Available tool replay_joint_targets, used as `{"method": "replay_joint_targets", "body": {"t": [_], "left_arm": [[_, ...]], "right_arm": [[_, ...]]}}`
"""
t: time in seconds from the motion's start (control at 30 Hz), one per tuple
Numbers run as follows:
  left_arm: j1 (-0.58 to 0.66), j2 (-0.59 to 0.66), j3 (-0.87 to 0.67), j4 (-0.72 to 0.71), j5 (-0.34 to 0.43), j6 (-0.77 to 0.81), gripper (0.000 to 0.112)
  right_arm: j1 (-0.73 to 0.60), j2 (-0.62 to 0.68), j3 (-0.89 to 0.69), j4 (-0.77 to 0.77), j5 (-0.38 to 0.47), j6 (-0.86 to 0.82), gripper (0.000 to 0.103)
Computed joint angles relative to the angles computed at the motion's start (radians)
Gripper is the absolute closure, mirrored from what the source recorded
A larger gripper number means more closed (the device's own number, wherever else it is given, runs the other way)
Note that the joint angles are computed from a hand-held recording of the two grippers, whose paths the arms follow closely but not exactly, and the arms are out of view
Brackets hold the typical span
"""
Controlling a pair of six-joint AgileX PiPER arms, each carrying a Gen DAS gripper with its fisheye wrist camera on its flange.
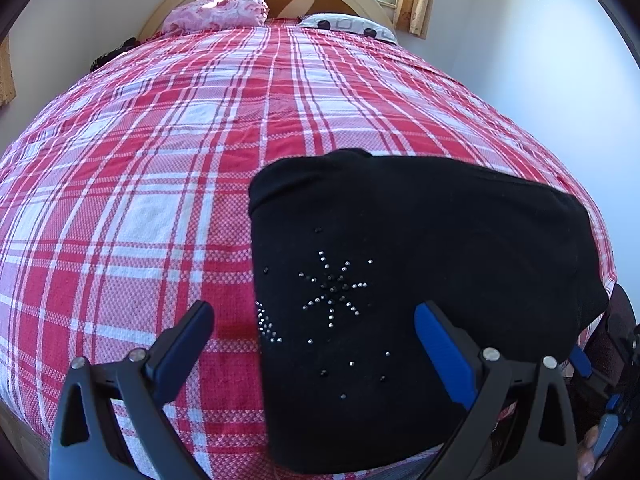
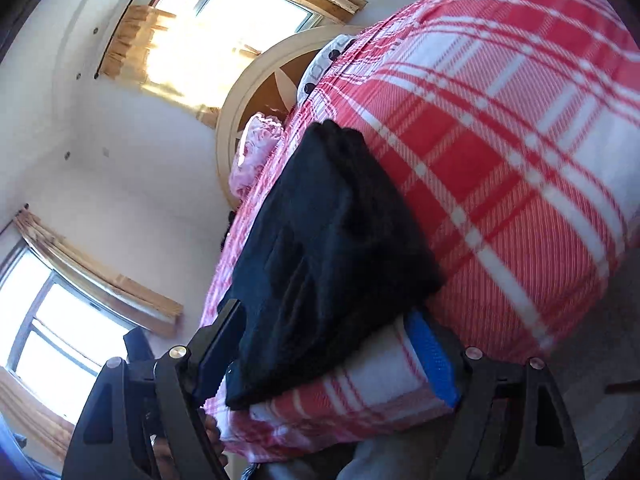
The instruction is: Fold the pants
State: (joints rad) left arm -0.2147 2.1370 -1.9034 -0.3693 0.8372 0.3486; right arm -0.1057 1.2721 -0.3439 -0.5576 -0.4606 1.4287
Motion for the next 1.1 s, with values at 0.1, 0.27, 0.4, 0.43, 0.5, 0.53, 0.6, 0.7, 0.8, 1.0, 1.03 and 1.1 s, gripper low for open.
{"method": "replay_joint_targets", "body": {"t": [0.1, 0.27, 0.4, 0.43, 0.5, 0.53, 0.6, 0.7, 0.8, 1.0, 1.03, 1.1], "left_arm": [[0.000, 0.003, -0.002, -0.004, 0.001, 0.000, 0.010], [0.002, -0.004, 0.006, -0.006, -0.007, 0.009, 0.010], [0.025, -0.031, 0.040, -0.041, -0.058, 0.050, 0.010], [0.037, -0.032, 0.042, -0.072, -0.060, 0.074, 0.010], [0.072, -0.029, 0.038, -0.142, -0.043, 0.123, 0.010], [0.085, -0.030, 0.040, -0.161, -0.036, 0.138, 0.010], [0.113, -0.038, 0.060, -0.198, -0.039, 0.172, 0.010], [0.151, -0.037, 0.077, -0.285, -0.017, 0.234, 0.010], [0.167, 0.011, 0.011, -0.378, 0.086, 0.257, 0.010], [0.122, 0.060, -0.031, -0.382, 0.139, 0.245, 0.011], [0.114, 0.045, -0.006, -0.378, 0.124, 0.271, 0.011], [0.109, 0.053, -0.014, -0.397, 0.176, 0.298, 0.013]], "right_arm": [[0.032, 0.014, 0.001, 0.031, -0.016, -0.044, 0.020], [-0.028, 0.058, -0.034, 0.092, -0.068, -0.147, 0.020], [-0.048, 0.100, -0.042, 0.095, -0.149, -0.179, 0.032], [-0.045, 0.100, -0.031, 0.107, -0.155, -0.195, 0.044], [-0.067, 0.119, -0.037, 0.078, -0.127, -0.174, 0.075], [-0.098, 0.134, -0.025, 0.026, -0.157, -0.124, 0.075], [-0.146, 0.157, 0.004, -0.024, -0.258, -0.064, 0.075], [-0.097, 0.120, -0.004, 0.012, -0.202, -0.115, 0.076], [-0.093, 0.104, -0.023, -0.013, -0.184, -0.094, 0.077], [-0.140, 0.123, 0.018, -0.044, -0.253, -0.063, 0.077], [-0.145, 0.127, 0.024, -0.046, -0.261, -0.056, 0.077], [-0.152, 0.126, 0.040, -0.050, -0.275, -0.051, 0.077]]}}
